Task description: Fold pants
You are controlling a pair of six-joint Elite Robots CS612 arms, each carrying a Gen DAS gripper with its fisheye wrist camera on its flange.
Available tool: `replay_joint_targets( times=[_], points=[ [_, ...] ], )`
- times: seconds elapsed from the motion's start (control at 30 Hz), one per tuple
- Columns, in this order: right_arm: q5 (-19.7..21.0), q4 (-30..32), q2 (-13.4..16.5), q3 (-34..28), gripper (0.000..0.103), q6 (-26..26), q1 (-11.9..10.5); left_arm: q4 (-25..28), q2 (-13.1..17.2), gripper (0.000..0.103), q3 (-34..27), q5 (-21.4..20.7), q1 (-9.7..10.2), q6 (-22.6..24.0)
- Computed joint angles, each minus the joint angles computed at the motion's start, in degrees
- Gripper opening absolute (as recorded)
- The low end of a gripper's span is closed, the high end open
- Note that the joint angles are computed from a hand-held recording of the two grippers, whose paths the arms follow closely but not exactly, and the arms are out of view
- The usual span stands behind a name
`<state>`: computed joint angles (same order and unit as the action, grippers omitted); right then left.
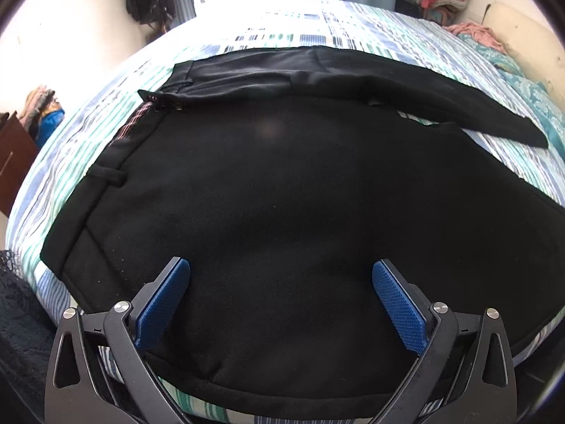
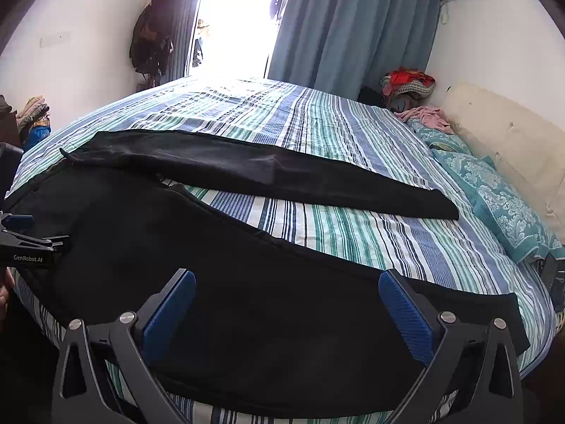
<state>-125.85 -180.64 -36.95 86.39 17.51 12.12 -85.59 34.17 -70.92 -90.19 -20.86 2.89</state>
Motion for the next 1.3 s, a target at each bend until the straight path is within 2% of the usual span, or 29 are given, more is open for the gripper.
replay_joint_targets(
  times=[0.07,0.13,0.2,0.27,0.33,0.37,0.4,0.43,0.47,0.5,0.53,0.57,0.6,0.67,0.73,0.8,0.87,0.97,1.03,1.07,1.13,1.17,1.23,1.27,1.3],
  points=[
    [0.8,0.6,-0.1,0.2,0.103,0.7,-0.2,1.5,-0.5,0.103,0.2,0.4,-0.17,0.9],
    [1.5,1.1,-0.1,0.2,0.103,1.0,-0.4,3.4,-2.2,0.102,1.9,-2.4,0.56,-0.4],
    [2.1,1.5,0.0,0.1,0.103,1.0,-0.6,-1.5,-4.0,0.102,4.7,-6.1,1.88,-5.2],
    [2.6,1.5,0.0,0.2,0.103,0.8,-0.7,-8.6,-7.5,0.102,11.1,-7.3,2.94,-9.5],
    [3.6,1.4,0.0,0.2,0.103,0.4,-0.8,-14.2,-12.0,0.102,19.6,-7.1,3.44,-11.4],
    [3.9,1.5,0.1,0.1,0.103,0.1,-0.8,-16.2,-14.4,0.102,24.3,-7.1,3.58,-10.9],
    [4.1,1.6,0.2,0.0,0.103,-0.3,-0.9,-17.9,-16.6,0.102,29.0,-5.5,3.49,-9.6],
    [4.3,1.5,0.2,-0.1,0.103,-0.5,-0.9,-18.5,-18.2,0.102,32.9,-1.4,3.13,-8.3],
    [4.3,1.5,0.3,-0.2,0.103,-0.4,-0.9,-17.5,-20.0,0.102,37.4,4.3,2.7,-7.7],
    [4.5,1.3,0.3,-0.2,0.103,-0.3,-0.9,-14.4,-21.6,0.102,41.6,7.5,2.76,-7.8],
    [4.7,1.1,0.2,-0.1,0.103,-0.1,-1.0,-13.3,-21.6,0.102,43.3,8.4,3.05,-9.0],
    [4.8,1.2,0.2,0.0,0.103,0.3,-1.0,-14.6,-21.1,0.103,42.7,6.9,3.59,-12.6],
    [5.0,1.4,0.0,0.1,0.103,0.8,-1.1,-15.5,-19.7,0.103,40.1,3.5,4.42,-14.3],
    [5.2,1.3,-0.3,0.8,0.103,1.8,-1.2,-13.7,-19.7,0.101,39.1,3.1,4.49,-15.5],
    [5.5,0.8,-0.7,1.5,0.103,2.7,-1.5,-14.8,-17.8,0.101,34.5,3.3,4.11,-14.0],
    [6.2,0.6,-0.9,1.9,0.103,3.3,-1.8,-16.8,-16.3,0.102,30.5,1.4,3.61,-11.4],
    [6.9,1.1,-0.9,1.8,0.103,3.7,-2.1,-17.7,-16.7,0.102,30.3,-1.0,2.87,-8.2],
    [7.9,1.7,-0.7,1.3,0.103,5.1,-2.4,-18.7,-17.6,0.102,31.4,-3.7,1.55,-5.9],
    [8.0,1.3,-0.8,1.3,0.103,5.5,-2.4,-19.9,-18.5,0.102,34.0,-3.2,0.58,-4.6],
    [7.8,0.9,-0.8,1.4,0.103,5.6,-2.3,-19.7,-19.4,0.102,36.4,-1.7,0.03,-3.5],
    [7.7,0.7,-1.0,1.7,0.103,5.7,-2.3,-16.1,-21.7,0.103,42.6,4.4,-1.24,-1.7],
    [7.7,0.8,-1.1,1.9,0.103,6.0,-2.3,-14.3,-21.5,0.103,43.1,5.5,-1.4,-1.6],
    [7.7,1.3,-1.5,2.5,0.103,7.2,-2.5,-15.2,-19.5,0.103,39.4,5.2,-1.28,-2.5],
    [7.5,1.4,-1.7,3.0,0.103,8.1,-2.7,-14.3,-19.6,0.101,39.0,4.9,-1.24,-3.0],
    [7.2,1.3,-2.0,3.5,0.103,9.0,-2.8,-13.7,-19.5,0.101,37.9,2.8,-1.02,-3.2]
  ],
)
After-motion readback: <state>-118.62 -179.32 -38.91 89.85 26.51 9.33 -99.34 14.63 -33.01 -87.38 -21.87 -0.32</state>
